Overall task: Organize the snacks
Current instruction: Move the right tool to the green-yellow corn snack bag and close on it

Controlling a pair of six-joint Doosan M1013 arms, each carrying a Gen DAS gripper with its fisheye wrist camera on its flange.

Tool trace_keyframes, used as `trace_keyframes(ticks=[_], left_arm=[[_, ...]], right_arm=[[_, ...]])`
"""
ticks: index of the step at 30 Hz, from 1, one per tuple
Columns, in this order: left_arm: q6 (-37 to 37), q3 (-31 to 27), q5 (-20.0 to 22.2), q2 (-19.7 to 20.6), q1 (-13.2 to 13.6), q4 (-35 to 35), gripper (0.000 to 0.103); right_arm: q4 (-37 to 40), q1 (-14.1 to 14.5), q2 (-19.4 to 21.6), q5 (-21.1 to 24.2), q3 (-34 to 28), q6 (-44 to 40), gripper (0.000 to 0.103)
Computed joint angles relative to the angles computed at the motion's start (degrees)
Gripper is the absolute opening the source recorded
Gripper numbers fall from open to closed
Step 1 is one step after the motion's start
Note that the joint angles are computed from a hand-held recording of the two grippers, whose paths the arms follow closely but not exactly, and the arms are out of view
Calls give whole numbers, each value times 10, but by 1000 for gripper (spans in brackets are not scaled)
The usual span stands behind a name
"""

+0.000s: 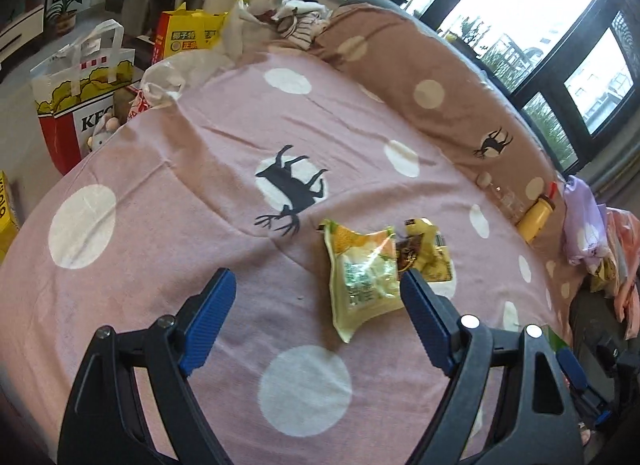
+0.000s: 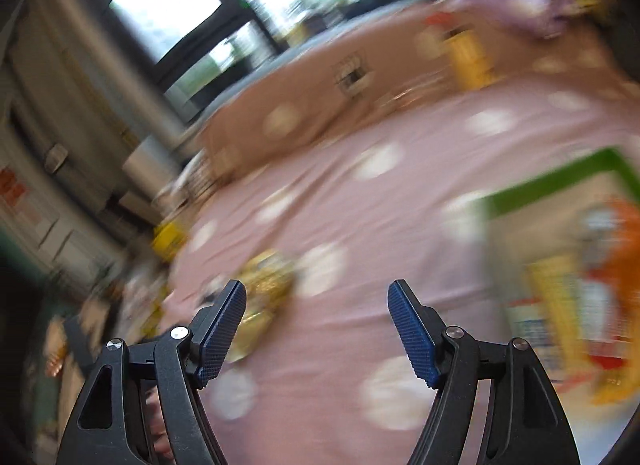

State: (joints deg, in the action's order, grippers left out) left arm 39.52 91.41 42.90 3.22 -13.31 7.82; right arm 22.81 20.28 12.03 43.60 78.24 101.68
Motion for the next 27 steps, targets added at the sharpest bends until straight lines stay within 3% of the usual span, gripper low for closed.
trace_keyframes(ticks=[2, 7, 11, 15, 18, 20, 23, 26, 27], left_arm=[[29, -2, 4, 5, 5, -28, 84], [119, 0, -6, 17, 28, -164, 84], [144, -5, 2, 26, 32, -195, 83], [179, -7, -4, 34, 36, -236, 80], [166, -12, 3, 40, 31, -209, 74], [158, -19, 14, 44, 24, -176, 66], [150, -27, 30, 48, 12, -127, 55], [208, -22, 18, 52, 21, -208, 31], [204, -24, 20, 54, 20, -201, 31]], right_arm=[[45, 4, 29, 46, -32, -29, 74], [66, 25, 93, 131, -113, -71, 74], [50, 39, 134, 177, -168, -68, 73], [42, 47, 169, 214, -207, -72, 66], [-5, 54, 193, 246, -231, -48, 64], [-8, 53, 198, 252, -230, -41, 64], [45, 43, 191, 232, -200, -57, 64], [33, 44, 185, 227, -192, -66, 56], [27, 46, 183, 225, -190, -68, 55]])
